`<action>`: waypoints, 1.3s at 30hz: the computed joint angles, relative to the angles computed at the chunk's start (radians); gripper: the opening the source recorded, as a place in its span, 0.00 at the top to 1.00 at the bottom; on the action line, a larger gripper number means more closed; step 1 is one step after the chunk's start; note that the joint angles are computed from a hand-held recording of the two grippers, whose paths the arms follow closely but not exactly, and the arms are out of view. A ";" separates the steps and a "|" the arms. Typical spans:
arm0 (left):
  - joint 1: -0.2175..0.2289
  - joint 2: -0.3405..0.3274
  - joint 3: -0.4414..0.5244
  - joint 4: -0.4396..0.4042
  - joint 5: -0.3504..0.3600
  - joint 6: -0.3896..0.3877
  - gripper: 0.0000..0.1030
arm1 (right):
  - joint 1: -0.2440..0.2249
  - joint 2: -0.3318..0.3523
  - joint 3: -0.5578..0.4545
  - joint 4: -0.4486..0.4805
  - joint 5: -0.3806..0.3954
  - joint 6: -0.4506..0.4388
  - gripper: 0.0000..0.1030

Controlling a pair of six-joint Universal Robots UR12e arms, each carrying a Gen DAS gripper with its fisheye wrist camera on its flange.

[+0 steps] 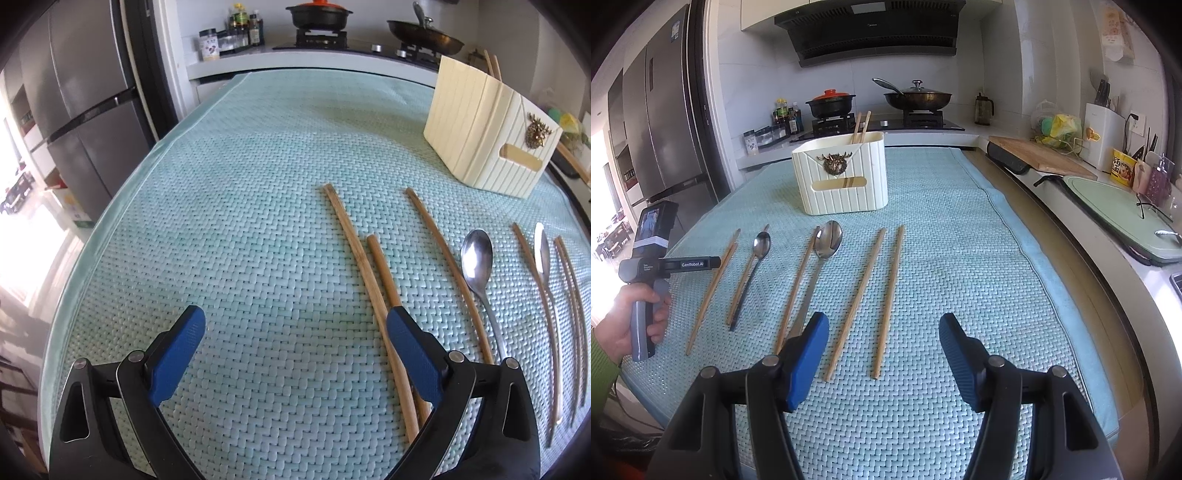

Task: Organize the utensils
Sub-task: 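Grasp a wooden chopstick with the left tool while the right tool grasps another chopstick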

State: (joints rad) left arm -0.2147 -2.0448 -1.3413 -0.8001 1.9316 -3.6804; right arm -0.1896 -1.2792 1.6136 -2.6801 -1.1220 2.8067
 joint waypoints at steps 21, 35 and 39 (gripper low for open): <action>0.015 0.020 -0.013 -0.055 -0.049 0.016 0.08 | 0.034 0.135 -0.191 0.256 -0.053 -0.091 0.53; 0.074 -0.049 0.122 -0.137 -0.211 0.101 0.44 | 0.099 0.366 -0.581 0.568 -0.118 -0.122 0.81; 0.088 -0.068 0.160 -0.165 -0.250 0.121 0.49 | 0.112 0.419 -0.677 0.621 -0.134 -0.118 0.85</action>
State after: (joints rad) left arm -0.1268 -2.1130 -1.1816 -0.9652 1.6821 -3.5595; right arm -0.0780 -0.8607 0.9368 -2.0588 -1.2563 2.6886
